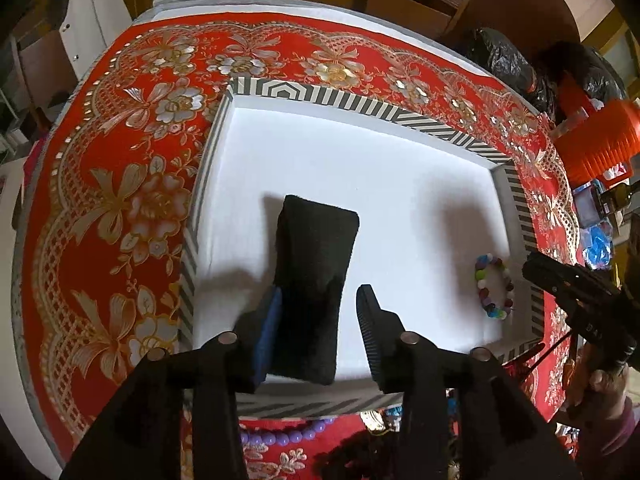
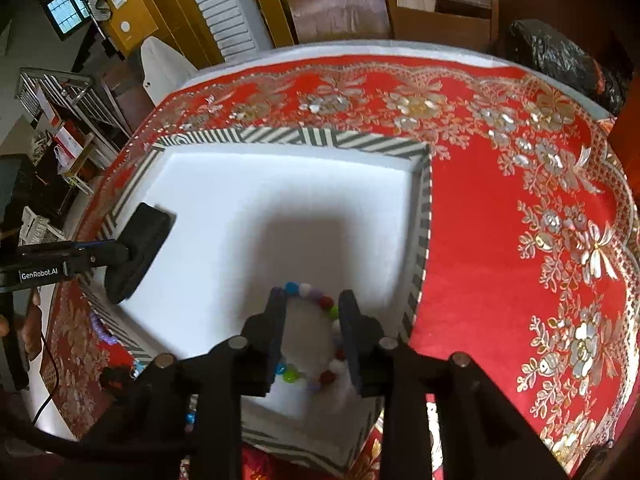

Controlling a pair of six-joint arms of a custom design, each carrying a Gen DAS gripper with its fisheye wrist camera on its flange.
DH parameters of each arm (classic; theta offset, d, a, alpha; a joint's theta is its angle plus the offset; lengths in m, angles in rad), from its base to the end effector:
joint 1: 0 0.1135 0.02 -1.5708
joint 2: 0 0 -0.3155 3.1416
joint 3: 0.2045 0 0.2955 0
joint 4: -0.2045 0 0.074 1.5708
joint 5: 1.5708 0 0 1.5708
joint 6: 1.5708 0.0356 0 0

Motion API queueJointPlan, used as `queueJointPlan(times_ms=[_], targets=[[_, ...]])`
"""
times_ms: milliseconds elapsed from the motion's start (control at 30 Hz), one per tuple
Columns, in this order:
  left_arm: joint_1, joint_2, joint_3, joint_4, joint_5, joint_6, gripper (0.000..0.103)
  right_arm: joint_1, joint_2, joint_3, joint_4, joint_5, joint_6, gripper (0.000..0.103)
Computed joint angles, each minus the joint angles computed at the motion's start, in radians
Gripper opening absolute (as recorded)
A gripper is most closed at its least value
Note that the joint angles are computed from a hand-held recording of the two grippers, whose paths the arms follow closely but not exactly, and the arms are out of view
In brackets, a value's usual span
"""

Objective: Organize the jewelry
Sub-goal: 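Lower the black pouch into the tray with the left tool while the right tool drops the bracelet there, then move the right tool to the leopard-print bow scrunchie in the pile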

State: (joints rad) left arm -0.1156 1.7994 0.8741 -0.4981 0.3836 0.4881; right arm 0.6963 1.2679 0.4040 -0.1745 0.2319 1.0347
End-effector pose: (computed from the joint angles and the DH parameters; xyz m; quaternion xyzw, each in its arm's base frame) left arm 0.3255 -0.0512 0.1199 0.3045 0.9306 -0.1734 0.1062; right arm 0.1699 0.1314 0.1400 0.1914 0.9395 0.1266 0.2544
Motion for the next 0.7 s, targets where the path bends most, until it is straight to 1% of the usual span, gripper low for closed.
queueJointPlan(times_ms=[100,200,267,300,467,700], targets=[[0.016,-0.044,-0.024,0.000,0.008,0.012,0.026,0.050,-0.044,0.009,-0.042,0.048,0.038,0.034],[0.033,-0.099,-0.055,-0.002,0.019,0.031,0.027,0.125,-0.086,0.033,-0.113,0.116,0.083,0.037],[0.040,-0.147,-0.084,-0.003,0.024,0.053,0.028,0.166,-0.102,0.050,-0.154,0.146,0.113,0.043],[0.041,-0.163,-0.095,-0.004,0.020,0.065,0.029,0.185,-0.109,0.057,-0.170,0.158,0.128,0.044],[0.043,-0.277,-0.174,-0.005,-0.010,0.142,0.029,0.305,-0.124,0.100,-0.260,0.230,0.217,0.045],[0.090,-0.385,-0.224,-0.028,-0.025,0.186,0.029,0.483,-0.116,0.162,-0.396,0.334,0.388,0.046]])
